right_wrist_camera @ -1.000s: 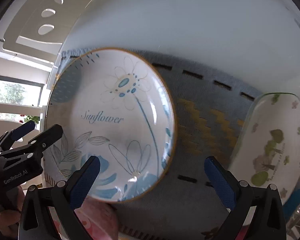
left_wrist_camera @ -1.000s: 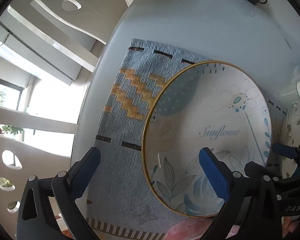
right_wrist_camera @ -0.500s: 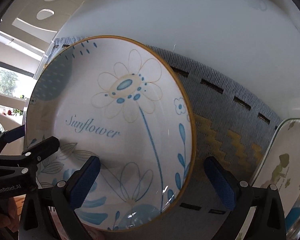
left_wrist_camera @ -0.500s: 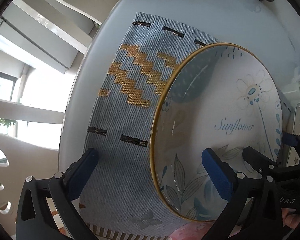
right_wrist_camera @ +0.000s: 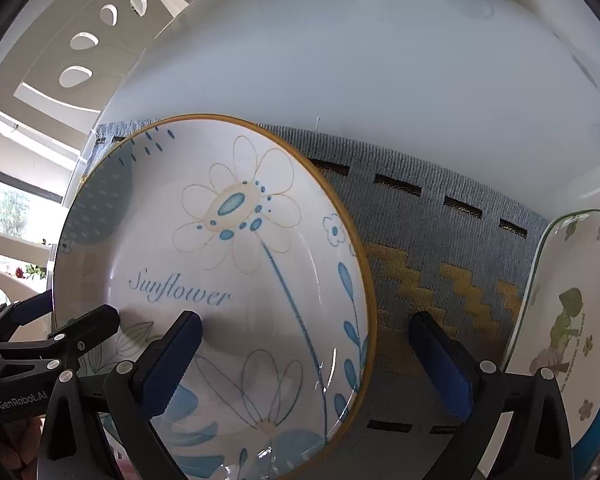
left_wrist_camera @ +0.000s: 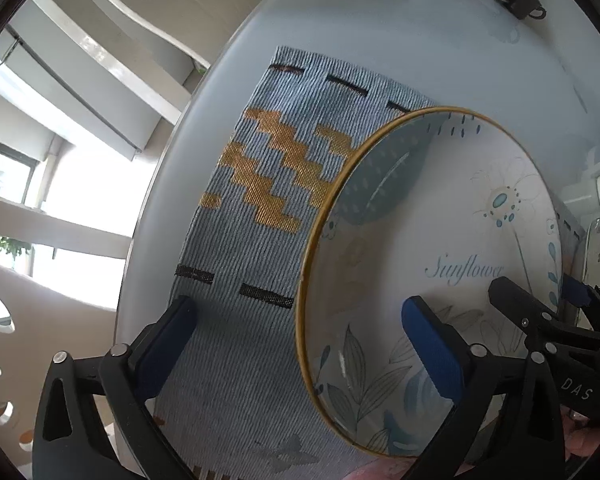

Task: Organize plates and bowls
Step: 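Close the right gripper on the Sunflower plate rim while the left gripper grips the rim too, then lift the Sunflower plate with both grippers and carry it toward the hexagonal forest plate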

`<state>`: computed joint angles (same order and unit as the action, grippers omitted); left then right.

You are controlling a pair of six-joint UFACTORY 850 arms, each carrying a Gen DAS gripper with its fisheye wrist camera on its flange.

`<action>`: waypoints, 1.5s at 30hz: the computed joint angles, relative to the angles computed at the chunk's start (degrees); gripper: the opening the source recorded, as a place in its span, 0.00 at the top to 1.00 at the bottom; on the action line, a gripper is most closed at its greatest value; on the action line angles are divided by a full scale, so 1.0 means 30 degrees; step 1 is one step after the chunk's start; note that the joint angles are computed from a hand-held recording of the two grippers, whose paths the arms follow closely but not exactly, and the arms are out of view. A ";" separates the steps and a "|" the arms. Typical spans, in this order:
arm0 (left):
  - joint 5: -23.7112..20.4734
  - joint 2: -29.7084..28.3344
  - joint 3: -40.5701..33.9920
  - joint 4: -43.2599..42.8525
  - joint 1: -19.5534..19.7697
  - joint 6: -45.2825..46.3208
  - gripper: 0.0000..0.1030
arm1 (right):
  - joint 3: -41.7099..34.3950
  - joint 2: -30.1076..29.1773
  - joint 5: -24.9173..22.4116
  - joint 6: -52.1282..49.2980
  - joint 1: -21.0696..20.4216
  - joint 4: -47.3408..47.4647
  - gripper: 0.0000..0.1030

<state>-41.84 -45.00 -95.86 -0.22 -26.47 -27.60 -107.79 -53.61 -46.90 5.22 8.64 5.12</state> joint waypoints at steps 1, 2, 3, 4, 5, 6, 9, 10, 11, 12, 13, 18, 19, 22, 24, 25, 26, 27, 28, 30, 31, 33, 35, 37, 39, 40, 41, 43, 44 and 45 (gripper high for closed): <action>0.0934 0.0402 0.0446 0.0202 -0.0131 -0.0259 0.33 | -0.0003 0.0137 0.0298 -0.0480 -0.0016 0.0480 0.26; 0.1104 0.0449 0.0264 -0.0389 -0.0216 0.0123 0.47 | 0.0179 0.0343 0.0376 -0.0176 0.0020 0.0160 0.43; 0.0789 0.0296 -0.0107 -0.0282 -0.0416 -0.0141 0.56 | -0.0191 0.0121 -0.0092 0.0039 -0.0147 0.0578 0.46; 0.0222 0.0008 -0.0615 0.0623 -0.0652 -0.1072 0.55 | -0.0251 0.0087 -0.0146 0.0170 -0.0282 0.0801 0.48; 0.0029 -0.0084 -0.0792 0.1150 -0.0772 -0.1687 0.55 | -0.0259 0.0089 -0.0174 0.0182 -0.0367 0.0885 0.53; 0.0000 -0.0107 -0.0848 0.1230 -0.0808 -0.1863 0.55 | -0.0303 0.0060 -0.0280 -0.0007 -0.0439 0.1059 0.55; -0.0354 -0.0246 -0.1139 0.1151 -0.0822 -0.1674 0.55 | -0.0581 -0.0107 -0.0725 -0.0554 -0.0613 0.1010 0.56; -0.0452 -0.0331 -0.1262 0.1120 -0.0798 -0.1597 0.55 | -0.0694 -0.0196 -0.0845 -0.0570 -0.0652 0.0975 0.56; -0.0555 -0.0351 -0.1327 0.1137 -0.0804 -0.1544 0.55 | -0.0707 -0.0240 -0.0843 -0.0524 -0.0629 0.0906 0.56; -0.0610 -0.0331 -0.1338 0.1199 -0.0784 -0.1490 0.55 | -0.0860 -0.0254 -0.0967 -0.0391 -0.0527 0.0838 0.56; -0.0700 -0.0306 -0.1360 0.1431 -0.0846 -0.1484 0.55 | -0.0865 -0.0264 -0.0953 -0.0496 -0.0571 0.0870 0.56; -0.1031 -0.0338 -0.1599 0.1529 -0.0972 -0.1606 0.55 | -0.1247 -0.0428 -0.1172 -0.0345 -0.0298 0.0618 0.56; -0.1024 -0.0295 -0.1577 0.1574 -0.0988 -0.1675 0.55 | -0.1356 -0.0456 -0.1215 -0.0336 -0.0218 0.0463 0.56; -0.1041 -0.0094 -0.1444 0.1795 -0.0960 -0.1762 0.55 | -0.1526 -0.0488 -0.1148 -0.0365 -0.0100 0.0527 0.57; -0.1105 -0.0041 -0.1508 0.1935 -0.1001 -0.1836 0.55 | -0.0931 0.0038 -0.0971 -0.0550 -0.0274 0.0591 0.60; -0.1021 -0.0096 -0.1551 0.2012 -0.0937 -0.1834 0.55 | -0.0892 0.0106 -0.0912 -0.0565 -0.0260 0.0514 0.61; -0.0833 -0.0193 -0.1550 0.2087 -0.0795 -0.1768 0.55 | -0.0706 0.0257 -0.0745 -0.0643 -0.0292 0.0510 0.65; -0.0773 -0.0319 -0.1647 0.2088 -0.0715 -0.1685 0.55 | -0.0892 0.0196 -0.1108 -0.0667 -0.0332 0.0525 0.67; -0.0751 -0.0275 -0.1593 0.2059 -0.0705 -0.1649 0.55 | -0.0844 0.0246 -0.1095 -0.0800 -0.0404 0.0833 0.69; -0.0701 -0.0236 -0.1549 0.1894 -0.0712 -0.1565 0.55 | -0.0701 0.0403 -0.1025 -0.0963 -0.0516 0.1129 0.72; -0.0689 -0.0206 -0.1538 0.1839 -0.0722 -0.1551 0.55 | -0.0611 0.0503 -0.0907 -0.0969 -0.0504 0.1081 0.72; -0.0699 -0.0134 -0.1537 0.1850 -0.0750 -0.1690 0.55 | -0.0556 0.0638 -0.0805 -0.1009 -0.0426 0.0725 0.72; -0.0705 -0.0017 -0.1562 0.2276 -0.0875 -0.1966 0.55 | -0.0405 0.0857 -0.0645 -0.1206 -0.0427 0.0628 0.72; -0.0721 -0.0184 -0.1852 0.2526 -0.0944 -0.2019 0.55 | -0.0505 0.0908 -0.0585 -0.1132 -0.0395 0.0456 0.73; -0.0593 -0.0116 -0.1812 0.2481 -0.0877 -0.1943 0.55 | -0.0158 0.1289 -0.0334 -0.1166 -0.0481 0.0283 0.72; -0.0482 -0.0054 -0.1740 0.2388 -0.0849 -0.1924 0.55 | -0.0142 0.1355 -0.0277 -0.1176 -0.0502 0.0227 0.73; -0.0286 0.0106 -0.1517 0.2333 -0.0828 -0.1978 0.55 | 0.0037 0.1558 -0.0147 -0.1225 -0.0551 0.0247 0.73; -0.0071 0.0394 -0.1176 0.2385 -0.0813 -0.2022 0.55 | 0.0082 0.1705 -0.0074 -0.1308 -0.0562 0.0360 0.73; -0.0059 0.0489 -0.1115 0.2472 -0.0833 -0.2062 0.55 | 0.0095 0.1770 -0.0082 -0.1346 -0.0547 0.0356 0.72; -0.0095 0.0586 -0.1066 0.2584 -0.0861 -0.2089 0.55 | 0.0145 0.1863 -0.0081 -0.1347 -0.0531 0.0320 0.72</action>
